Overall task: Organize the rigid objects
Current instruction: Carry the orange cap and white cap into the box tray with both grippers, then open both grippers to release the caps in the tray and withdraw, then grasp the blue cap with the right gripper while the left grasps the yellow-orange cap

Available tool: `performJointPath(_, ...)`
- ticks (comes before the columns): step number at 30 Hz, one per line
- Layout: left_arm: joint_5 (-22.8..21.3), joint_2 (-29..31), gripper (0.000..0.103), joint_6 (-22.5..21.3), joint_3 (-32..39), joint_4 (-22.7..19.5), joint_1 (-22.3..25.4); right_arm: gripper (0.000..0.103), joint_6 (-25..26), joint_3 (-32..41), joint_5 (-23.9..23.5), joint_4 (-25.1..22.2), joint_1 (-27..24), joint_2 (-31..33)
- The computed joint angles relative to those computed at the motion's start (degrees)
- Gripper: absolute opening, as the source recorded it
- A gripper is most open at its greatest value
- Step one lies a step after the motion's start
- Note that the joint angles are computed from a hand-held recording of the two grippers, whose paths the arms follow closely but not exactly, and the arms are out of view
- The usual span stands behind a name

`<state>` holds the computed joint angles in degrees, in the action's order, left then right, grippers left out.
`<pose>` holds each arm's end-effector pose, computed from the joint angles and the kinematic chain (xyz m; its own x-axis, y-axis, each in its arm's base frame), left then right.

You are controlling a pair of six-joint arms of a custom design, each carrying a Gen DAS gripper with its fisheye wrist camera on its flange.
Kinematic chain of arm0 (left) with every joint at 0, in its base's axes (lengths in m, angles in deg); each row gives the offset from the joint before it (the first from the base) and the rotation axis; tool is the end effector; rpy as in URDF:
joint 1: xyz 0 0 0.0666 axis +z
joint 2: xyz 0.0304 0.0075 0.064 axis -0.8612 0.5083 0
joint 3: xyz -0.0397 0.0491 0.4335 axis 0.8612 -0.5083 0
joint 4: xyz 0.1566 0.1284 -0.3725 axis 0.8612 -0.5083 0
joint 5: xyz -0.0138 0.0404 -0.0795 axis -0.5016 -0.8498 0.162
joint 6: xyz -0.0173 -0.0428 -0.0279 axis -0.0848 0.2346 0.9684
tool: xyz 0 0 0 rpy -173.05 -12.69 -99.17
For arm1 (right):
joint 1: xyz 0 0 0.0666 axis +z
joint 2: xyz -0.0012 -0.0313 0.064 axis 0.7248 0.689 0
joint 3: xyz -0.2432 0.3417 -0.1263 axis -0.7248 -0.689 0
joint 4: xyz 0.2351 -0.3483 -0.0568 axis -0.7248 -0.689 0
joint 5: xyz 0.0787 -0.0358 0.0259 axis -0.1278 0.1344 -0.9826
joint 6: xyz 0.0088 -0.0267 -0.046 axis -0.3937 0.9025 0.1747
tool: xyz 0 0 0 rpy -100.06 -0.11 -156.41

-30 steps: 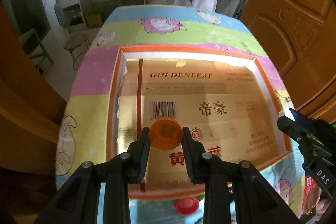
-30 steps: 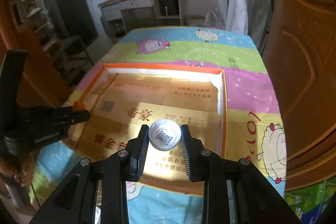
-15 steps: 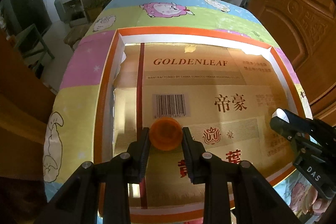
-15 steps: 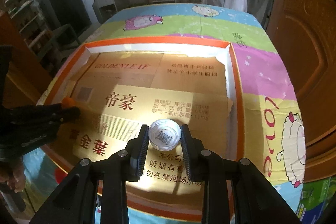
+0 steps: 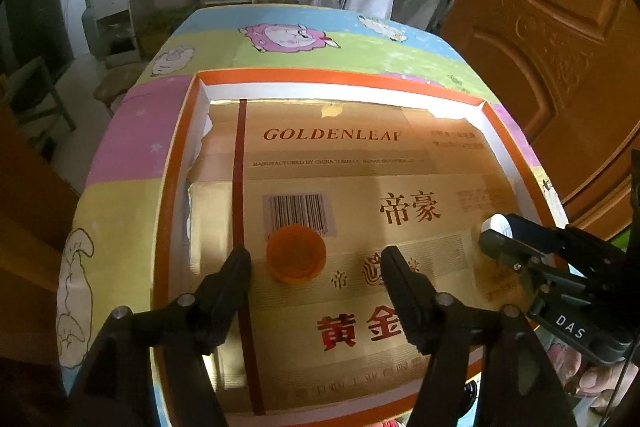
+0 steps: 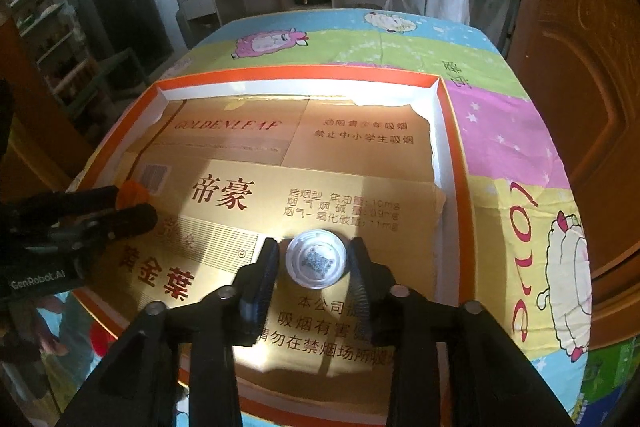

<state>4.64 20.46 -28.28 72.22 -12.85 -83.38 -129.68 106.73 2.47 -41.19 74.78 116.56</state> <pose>0.5970 -0.2760 0.3536 -0.7261 0.4511 -0.5189 0.6062 0.7762 -0.1734 0.4852 0.2458 0.3375 -0.7583 0.3116 -0.5726 0.3248 0.9422 0.0826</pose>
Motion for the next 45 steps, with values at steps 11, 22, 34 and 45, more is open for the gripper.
performJointPath(11,0.3,-6.4,0.067,0.8,-5.4,5.5,1.1,0.049,-2.6,-3.1,3.5,2.7,2.8,-4.7)
performJointPath(22,-0.8,-15.3,0.067,0.5,-12.1,10.4,2.1,0.049,-6.6,-3.1,8.5,-1.4,7.8,-8.5)
performJointPath(34,-2.0,-25.7,0.063,-1.4,-21.6,16.8,3.4,0.049,-10.7,-2.3,15.5,-5.2,17.4,-11.0)
performJointPath(45,-0.7,-35.0,0.063,-1.1,-31.7,22.4,5.5,0.051,-15.1,-0.9,23.1,-8.5,27.5,-9.7)
